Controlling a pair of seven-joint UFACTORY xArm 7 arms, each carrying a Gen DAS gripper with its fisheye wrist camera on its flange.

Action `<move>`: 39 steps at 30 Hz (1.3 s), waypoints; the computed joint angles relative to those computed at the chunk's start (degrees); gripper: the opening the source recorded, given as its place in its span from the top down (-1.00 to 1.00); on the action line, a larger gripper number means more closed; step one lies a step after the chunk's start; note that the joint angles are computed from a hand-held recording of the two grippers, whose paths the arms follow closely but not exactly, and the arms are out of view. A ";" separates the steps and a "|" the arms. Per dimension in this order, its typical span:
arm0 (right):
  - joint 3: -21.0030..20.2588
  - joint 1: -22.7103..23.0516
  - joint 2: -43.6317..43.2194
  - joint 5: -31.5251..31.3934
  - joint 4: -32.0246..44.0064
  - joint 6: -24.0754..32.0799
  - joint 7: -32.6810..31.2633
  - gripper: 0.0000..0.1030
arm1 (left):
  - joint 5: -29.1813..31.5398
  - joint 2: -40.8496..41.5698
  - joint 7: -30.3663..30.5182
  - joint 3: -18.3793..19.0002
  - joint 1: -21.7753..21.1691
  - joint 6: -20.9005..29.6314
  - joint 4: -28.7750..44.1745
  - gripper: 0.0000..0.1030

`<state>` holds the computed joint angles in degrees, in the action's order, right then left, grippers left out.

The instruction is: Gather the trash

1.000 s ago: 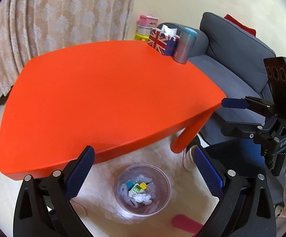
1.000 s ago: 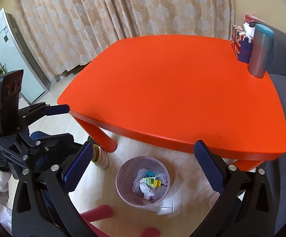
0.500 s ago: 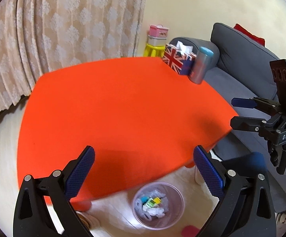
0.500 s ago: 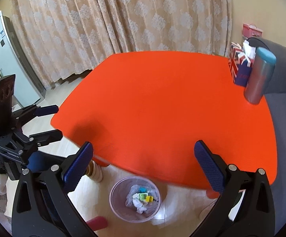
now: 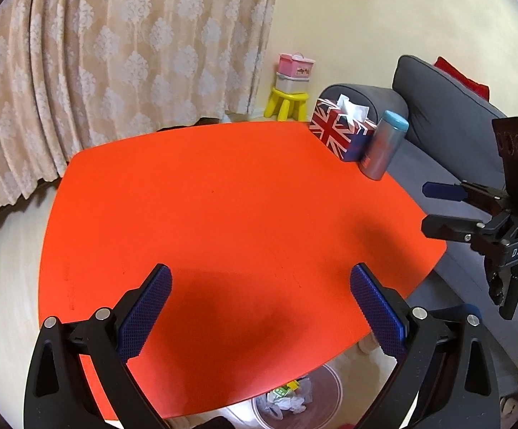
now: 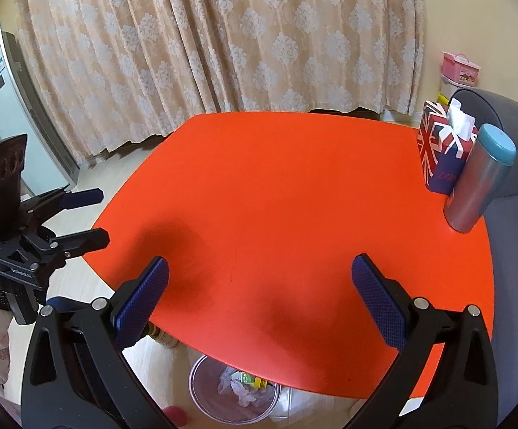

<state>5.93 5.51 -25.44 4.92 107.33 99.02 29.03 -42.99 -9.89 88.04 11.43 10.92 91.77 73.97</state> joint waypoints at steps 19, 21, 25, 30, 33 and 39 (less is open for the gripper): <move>-0.81 0.42 0.99 0.97 -0.29 -1.43 -1.30 -0.94 | 1.09 -3.71 -0.99 -0.81 -2.45 -11.54 -5.42 -0.88; -0.73 0.43 0.93 0.90 -0.50 -1.52 -1.37 -0.94 | 0.83 -3.61 -1.23 -0.38 -2.82 -11.66 -5.41 -0.88; -0.62 0.36 0.81 0.76 -0.67 -1.54 -1.23 -0.94 | 1.07 -3.35 -1.32 -0.02 -3.25 -11.28 -5.13 -0.88; -0.58 0.32 0.65 0.58 -0.92 -1.53 -1.31 -0.94 | 0.96 -2.72 -1.57 0.11 -3.12 -10.42 -4.37 -0.88; -0.57 0.31 0.57 0.62 -1.05 -1.63 -1.22 -0.94 | 0.81 -2.56 -1.25 0.11 -2.99 -10.15 -4.23 -0.88; -0.70 0.31 0.50 0.67 -1.18 -1.52 -1.44 -0.94 | 0.80 -2.58 -1.08 -0.01 -2.83 -10.15 -4.32 -0.88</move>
